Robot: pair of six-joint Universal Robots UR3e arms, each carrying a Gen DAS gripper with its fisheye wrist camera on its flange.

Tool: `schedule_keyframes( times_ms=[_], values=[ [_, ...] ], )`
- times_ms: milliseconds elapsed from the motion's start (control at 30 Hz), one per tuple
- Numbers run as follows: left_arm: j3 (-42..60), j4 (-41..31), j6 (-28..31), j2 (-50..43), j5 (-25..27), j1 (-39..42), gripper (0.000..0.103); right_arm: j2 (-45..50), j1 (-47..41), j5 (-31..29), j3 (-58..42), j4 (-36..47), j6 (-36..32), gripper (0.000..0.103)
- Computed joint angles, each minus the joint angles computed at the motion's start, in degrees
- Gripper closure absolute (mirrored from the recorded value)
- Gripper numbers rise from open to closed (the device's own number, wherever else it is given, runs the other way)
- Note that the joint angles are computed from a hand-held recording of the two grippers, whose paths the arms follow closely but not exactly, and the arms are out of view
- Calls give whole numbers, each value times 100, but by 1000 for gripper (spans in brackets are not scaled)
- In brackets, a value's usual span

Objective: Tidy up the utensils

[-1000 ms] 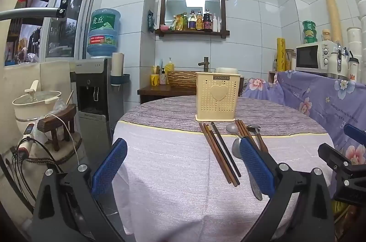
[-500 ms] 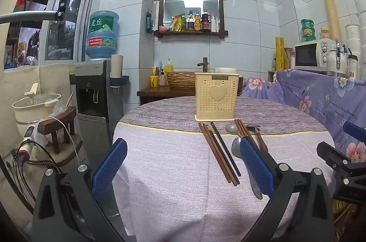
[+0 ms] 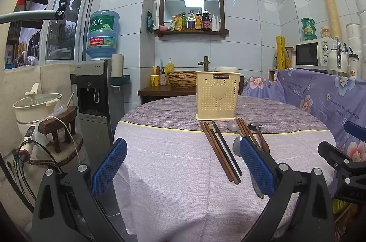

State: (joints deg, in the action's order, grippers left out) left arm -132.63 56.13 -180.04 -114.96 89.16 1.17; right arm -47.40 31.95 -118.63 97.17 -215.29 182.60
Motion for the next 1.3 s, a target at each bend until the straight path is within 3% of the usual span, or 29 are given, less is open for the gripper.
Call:
schedule_keyframes(
  times_ms=[1300],
  values=[
    [-42,27,34,-6,-48,70,5,106,-27,35,-146,61,28,6]
  ],
)
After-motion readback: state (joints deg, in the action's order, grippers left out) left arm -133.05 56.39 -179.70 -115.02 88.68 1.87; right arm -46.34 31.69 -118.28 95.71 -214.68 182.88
